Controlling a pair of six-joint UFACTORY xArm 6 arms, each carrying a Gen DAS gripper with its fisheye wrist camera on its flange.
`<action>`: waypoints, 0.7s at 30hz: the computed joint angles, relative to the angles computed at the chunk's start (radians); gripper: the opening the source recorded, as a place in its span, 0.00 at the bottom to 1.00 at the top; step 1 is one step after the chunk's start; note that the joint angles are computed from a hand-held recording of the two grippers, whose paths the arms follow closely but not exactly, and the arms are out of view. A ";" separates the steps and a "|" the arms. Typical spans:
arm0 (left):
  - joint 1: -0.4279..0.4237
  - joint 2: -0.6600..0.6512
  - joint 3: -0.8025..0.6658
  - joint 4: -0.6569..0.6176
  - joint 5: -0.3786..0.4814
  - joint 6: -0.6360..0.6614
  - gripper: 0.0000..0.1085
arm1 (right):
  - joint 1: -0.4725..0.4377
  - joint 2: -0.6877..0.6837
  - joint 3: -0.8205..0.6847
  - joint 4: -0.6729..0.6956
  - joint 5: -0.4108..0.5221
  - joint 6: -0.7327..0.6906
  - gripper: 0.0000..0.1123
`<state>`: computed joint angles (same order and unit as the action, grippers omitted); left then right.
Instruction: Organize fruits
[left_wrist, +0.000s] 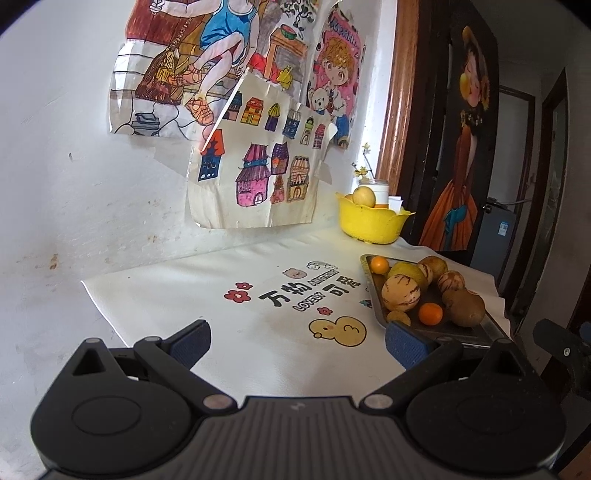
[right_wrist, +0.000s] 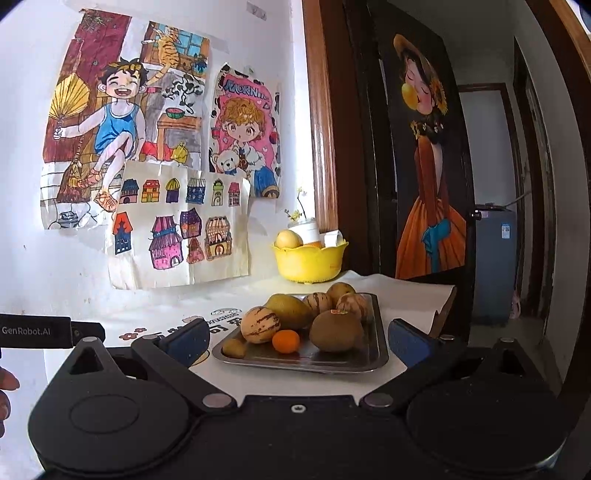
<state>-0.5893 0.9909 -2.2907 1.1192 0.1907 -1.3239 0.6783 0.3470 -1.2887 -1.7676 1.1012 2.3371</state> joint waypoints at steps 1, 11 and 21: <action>0.001 -0.002 0.003 0.025 -0.005 -0.021 0.95 | 0.002 0.002 0.000 -0.003 0.006 0.001 0.91; 0.018 -0.007 0.020 0.221 -0.048 -0.190 0.95 | 0.005 0.033 -0.014 -0.016 0.022 -0.004 0.91; 0.027 -0.019 0.029 0.445 -0.048 -0.405 0.95 | 0.012 0.059 -0.019 -0.045 0.051 0.017 0.91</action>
